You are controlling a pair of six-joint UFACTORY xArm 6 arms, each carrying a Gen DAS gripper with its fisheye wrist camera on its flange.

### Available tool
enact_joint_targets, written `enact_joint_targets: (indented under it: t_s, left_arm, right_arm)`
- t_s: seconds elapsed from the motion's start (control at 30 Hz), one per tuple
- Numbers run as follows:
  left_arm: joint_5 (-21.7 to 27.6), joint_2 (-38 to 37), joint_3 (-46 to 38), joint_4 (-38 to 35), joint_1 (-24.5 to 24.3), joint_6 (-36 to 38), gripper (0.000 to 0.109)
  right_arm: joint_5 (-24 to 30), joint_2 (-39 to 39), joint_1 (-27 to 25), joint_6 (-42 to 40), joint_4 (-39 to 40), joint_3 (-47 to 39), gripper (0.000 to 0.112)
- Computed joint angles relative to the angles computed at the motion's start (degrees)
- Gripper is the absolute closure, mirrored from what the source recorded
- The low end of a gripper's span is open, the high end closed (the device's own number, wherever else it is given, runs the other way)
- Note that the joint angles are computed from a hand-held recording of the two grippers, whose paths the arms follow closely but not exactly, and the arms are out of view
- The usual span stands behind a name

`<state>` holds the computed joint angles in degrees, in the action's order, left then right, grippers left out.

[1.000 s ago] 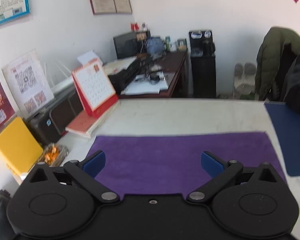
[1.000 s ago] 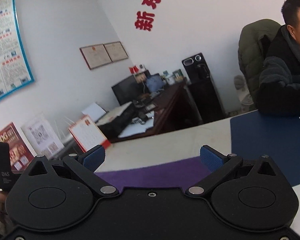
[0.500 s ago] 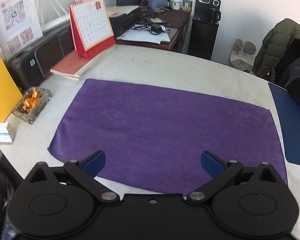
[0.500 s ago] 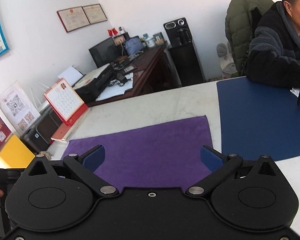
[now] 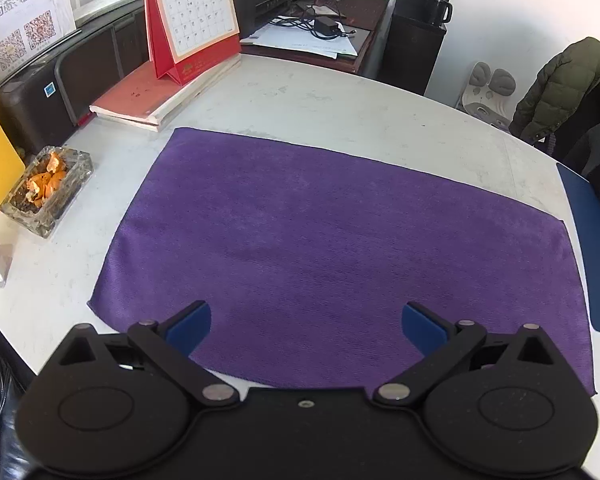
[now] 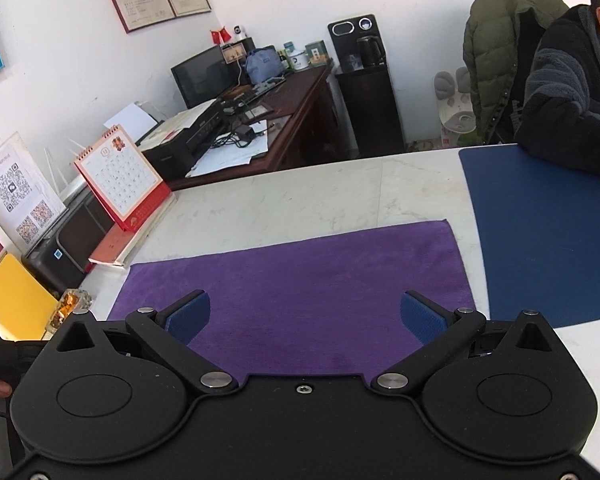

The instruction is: Fold towel

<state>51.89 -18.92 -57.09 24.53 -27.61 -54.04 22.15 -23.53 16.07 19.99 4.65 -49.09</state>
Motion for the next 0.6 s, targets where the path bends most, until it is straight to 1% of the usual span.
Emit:
enact_joint_targets:
  t_s: [0.13,0.33,0.4,0.5,0.6]
  left_arm:
    - [-1.3,0.1,0.8,-2.2,2.3,2.4,0.006]
    - [-2.6,-0.7,3.1,-5.3,5.7,6.6,0.006]
    - [-3.6,-2.0,5.2,-6.3,6.8,8.5,0.006]
    - [-6.4,-6.2,10.9,-7.8,10.6,9.9,0.006]
    - [-7.1,-9.6,14.5,-9.1,13.8,10.4,0.006]
  right_arm:
    - [1.1,3.5,1.7,2.7,-2.7,-3.4,0.009]
    - [3.0,8.3,3.3,5.3,-4.5,-7.6,0.009]
    - [3.9,9.6,3.7,6.2,-4.9,-8.8,0.009]
    - [6.1,11.1,4.2,9.1,-7.2,-10.1,0.009]
    - [8.9,13.0,4.9,11.9,-9.3,-12.2,0.009]
